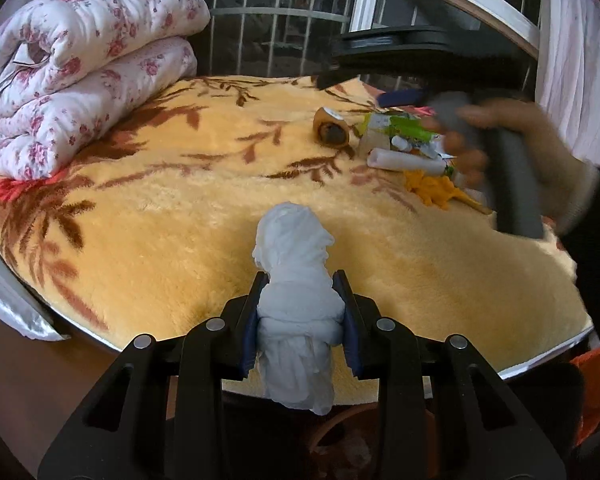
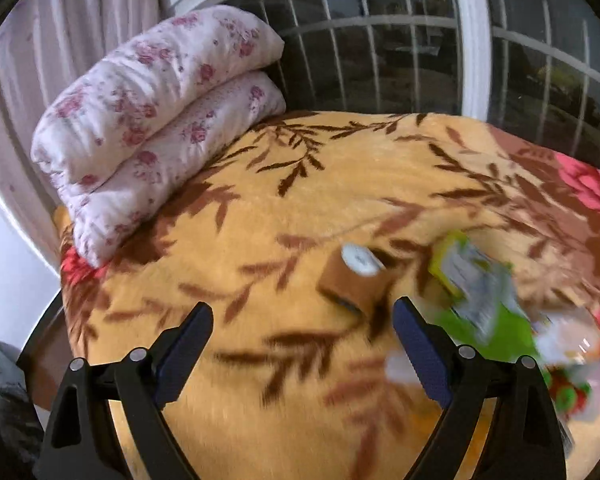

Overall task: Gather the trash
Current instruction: 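Grasp the white tissue with the left gripper while the right gripper grasps the brown tape roll, then carry the tissue and tape roll to the orange bin while both grippers open to release them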

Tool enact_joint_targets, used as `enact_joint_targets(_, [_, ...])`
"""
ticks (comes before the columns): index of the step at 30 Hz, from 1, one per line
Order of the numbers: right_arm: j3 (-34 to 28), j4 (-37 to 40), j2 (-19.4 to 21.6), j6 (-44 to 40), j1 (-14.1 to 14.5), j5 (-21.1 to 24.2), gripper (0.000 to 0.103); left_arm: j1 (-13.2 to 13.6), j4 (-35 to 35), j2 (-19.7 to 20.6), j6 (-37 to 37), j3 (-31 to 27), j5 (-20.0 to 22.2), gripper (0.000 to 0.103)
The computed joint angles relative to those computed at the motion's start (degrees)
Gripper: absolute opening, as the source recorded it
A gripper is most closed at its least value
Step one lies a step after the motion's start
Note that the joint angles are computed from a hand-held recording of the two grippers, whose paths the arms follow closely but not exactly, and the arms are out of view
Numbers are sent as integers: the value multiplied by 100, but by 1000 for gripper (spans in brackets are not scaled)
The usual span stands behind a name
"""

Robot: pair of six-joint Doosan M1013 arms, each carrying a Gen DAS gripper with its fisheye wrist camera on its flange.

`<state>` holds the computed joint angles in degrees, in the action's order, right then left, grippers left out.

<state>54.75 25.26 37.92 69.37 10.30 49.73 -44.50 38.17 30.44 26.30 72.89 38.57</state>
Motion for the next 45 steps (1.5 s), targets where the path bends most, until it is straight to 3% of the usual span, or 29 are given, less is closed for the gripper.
enact_joint_targets(7, [-1248,-981,847,1022,118,810,89,60,-261,-19,72,43,-202,33])
enact_joint_targets(9, [-1510,-1107,1030,1160,128,1077,78,75,-324,-28,94,57,-278,33])
enact_joint_targets(11, [-1794,-1386,1210,1338,164,1383,56,75,-290,-32,74,63,-317,33])
enact_joint_targets(14, [-1752,-1798,1200,1342,223,1302,38,75,-311,-5,120,25,-285,33])
enact_joint_targets(17, [-1504,-1696,1051,1400,195,1079,32,105,-516,11,201,-4,-290,33])
enact_joint_targets(24, [-190,-739,145,670,76,-36,32,130,-709,-3,284,-42,-294,33])
enact_joint_targets(31, [1437,448,-985,-417,-230,-772,32,41,-544,-54,180,-45,-135,33])
enact_joint_targets(41, [3813,1494,-2532,-1439,-729,-1368,32,-251,-578,-250,574,200,-132,33])
enact_joint_targets(45, [4579,1989,-3000,-1766,-885,-1342,32,-380,-834,-311,1034,338,-92,33])
